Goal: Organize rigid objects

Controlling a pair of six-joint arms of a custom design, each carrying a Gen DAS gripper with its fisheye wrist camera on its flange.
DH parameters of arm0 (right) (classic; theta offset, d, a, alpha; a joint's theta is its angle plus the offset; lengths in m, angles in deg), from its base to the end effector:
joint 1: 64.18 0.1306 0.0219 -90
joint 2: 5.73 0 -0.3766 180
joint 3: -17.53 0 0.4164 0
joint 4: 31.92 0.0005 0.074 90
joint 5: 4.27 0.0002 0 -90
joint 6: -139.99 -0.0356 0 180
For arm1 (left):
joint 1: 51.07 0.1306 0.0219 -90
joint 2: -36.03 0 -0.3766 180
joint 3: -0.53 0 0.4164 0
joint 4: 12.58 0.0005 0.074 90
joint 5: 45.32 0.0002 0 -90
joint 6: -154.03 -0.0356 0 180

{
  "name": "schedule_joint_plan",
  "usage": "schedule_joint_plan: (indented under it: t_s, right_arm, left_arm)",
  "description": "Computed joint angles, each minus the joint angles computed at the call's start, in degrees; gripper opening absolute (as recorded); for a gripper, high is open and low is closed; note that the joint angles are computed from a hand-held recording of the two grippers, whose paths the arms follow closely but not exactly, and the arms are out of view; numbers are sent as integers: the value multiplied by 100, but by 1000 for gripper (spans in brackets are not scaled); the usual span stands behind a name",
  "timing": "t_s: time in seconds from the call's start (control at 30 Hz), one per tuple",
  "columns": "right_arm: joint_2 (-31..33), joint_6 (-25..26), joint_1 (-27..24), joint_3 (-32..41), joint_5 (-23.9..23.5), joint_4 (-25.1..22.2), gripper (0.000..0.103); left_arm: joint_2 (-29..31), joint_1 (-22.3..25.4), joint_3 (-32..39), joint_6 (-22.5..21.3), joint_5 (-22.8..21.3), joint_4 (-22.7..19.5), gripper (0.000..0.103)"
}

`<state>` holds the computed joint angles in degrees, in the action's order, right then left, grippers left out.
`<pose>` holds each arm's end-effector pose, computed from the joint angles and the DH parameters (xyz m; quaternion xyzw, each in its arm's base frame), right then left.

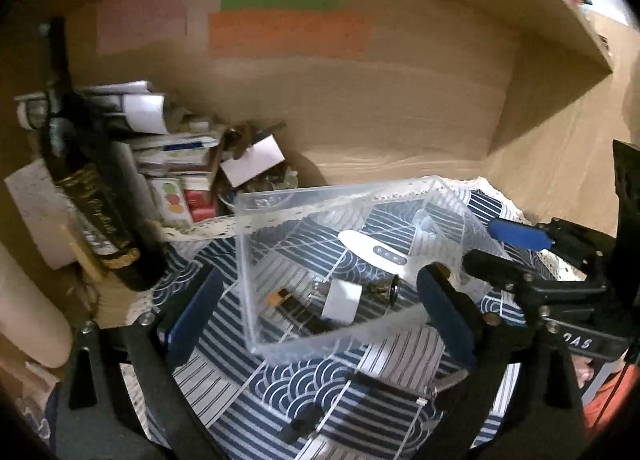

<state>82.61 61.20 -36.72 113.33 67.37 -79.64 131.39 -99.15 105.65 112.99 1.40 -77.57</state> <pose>0.4440 0.2428 0.4913 -0.3599 0.8229 0.2020 0.3905 0.3680 -0.3741 0.4940 -0.1170 0.8862 0.0250 0.4476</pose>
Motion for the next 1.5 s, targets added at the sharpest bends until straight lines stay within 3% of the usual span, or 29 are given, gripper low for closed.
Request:
schedule_joint_plan:
  t_s: [0.2,0.4,0.53,0.77,0.83,0.97,1.1,1.23,1.5]
  right_arm:
    - [-362,108,-77,-445,24,-33,52]
    - [-336,257,-211,-756,313,-273,52]
    - [-218,364,-304,-880,390,-532,52]
    - [-341,714,-324,-1051,145,-834,52]
    - [-317,821,-269,-1072,216,-914,52]
    - [-245,861,-170,-1043,322,-889,51]
    - [-124,975,-43,-925,365,-926,39]
    - [-24,1246,88,-782,376,-1056,35]
    - [225,1489,359,-487,472,-1125,39]
  left_arm:
    - [-180,-283,-244,368,-203,-384,100]
    - [-362,-410,-753,813,58,-516,100]
    - [-389,-403,-994,957,453,-484,85]
    - [-322,-264,-1284,940,1172,-252,69]
    - [-288,-258,-1318,879,1368,-199,57]
    - [-246,-302,-1317,778,1332,-168,51]
    - [-262,-319,-1350,654,1339,-45,26]
    - [-386,-363,-1485,686,1359,122,25]
    - [-504,-548,-1536,878,1117,74,25]
